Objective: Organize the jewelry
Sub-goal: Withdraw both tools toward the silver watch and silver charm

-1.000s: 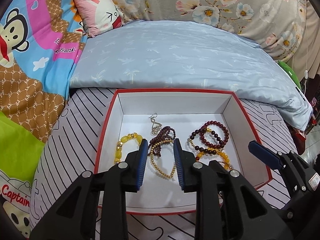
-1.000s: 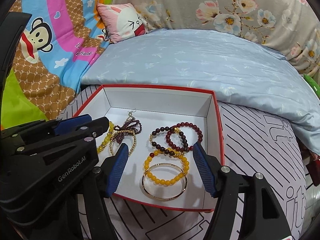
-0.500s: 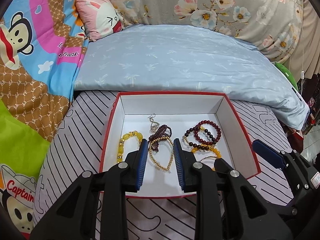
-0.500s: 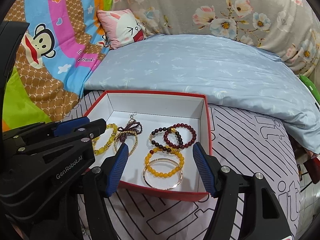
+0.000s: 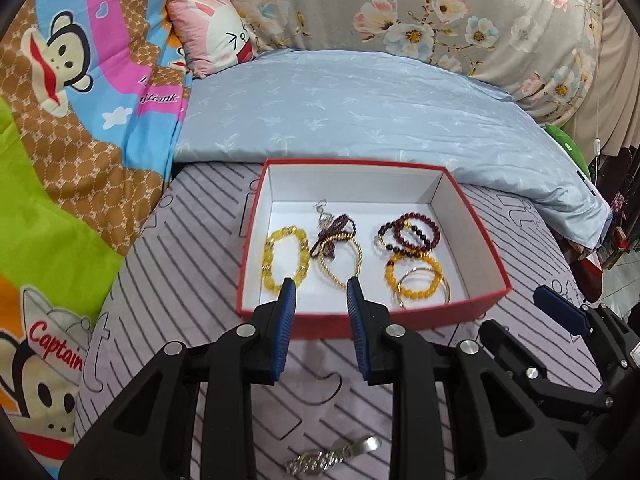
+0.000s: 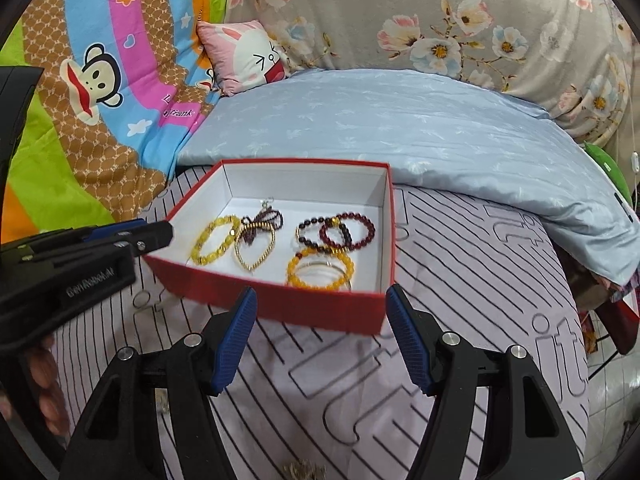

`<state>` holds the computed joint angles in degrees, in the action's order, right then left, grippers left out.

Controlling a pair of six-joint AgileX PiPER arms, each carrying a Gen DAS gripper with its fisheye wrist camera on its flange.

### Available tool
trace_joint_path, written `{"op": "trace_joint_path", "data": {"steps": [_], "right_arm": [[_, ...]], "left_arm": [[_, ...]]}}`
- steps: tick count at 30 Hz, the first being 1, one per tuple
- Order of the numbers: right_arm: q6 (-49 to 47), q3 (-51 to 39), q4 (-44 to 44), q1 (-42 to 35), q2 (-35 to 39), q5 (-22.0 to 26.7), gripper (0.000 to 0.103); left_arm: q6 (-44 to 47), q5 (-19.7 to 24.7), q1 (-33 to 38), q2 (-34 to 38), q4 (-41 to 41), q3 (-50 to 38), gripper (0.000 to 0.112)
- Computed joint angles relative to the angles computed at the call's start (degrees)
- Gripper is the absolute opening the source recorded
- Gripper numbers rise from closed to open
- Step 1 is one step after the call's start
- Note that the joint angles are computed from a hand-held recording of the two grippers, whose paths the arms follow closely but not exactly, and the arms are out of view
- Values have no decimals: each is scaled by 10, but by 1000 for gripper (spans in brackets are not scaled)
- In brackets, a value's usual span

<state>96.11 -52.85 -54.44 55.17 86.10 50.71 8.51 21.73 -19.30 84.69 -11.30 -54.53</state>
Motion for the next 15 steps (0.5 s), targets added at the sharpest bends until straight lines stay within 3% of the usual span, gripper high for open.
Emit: {"op": "trace_joint_path", "data": {"steps": [5,8,12,15], "right_arm": [[44,42,16,53,-16,19,64],[81,66,29,89,-18,21,64],[125,90,43,125,-18,16,64],[145,100,52,143,-12,9,64]], "left_arm": [[41,-9,18,-49,-31,69,26],[66,-13,25,-72,-54,106,36],[38,-30,12,-97,-15,156,36],[96,-28,21,-108,-74,184,36]]}}
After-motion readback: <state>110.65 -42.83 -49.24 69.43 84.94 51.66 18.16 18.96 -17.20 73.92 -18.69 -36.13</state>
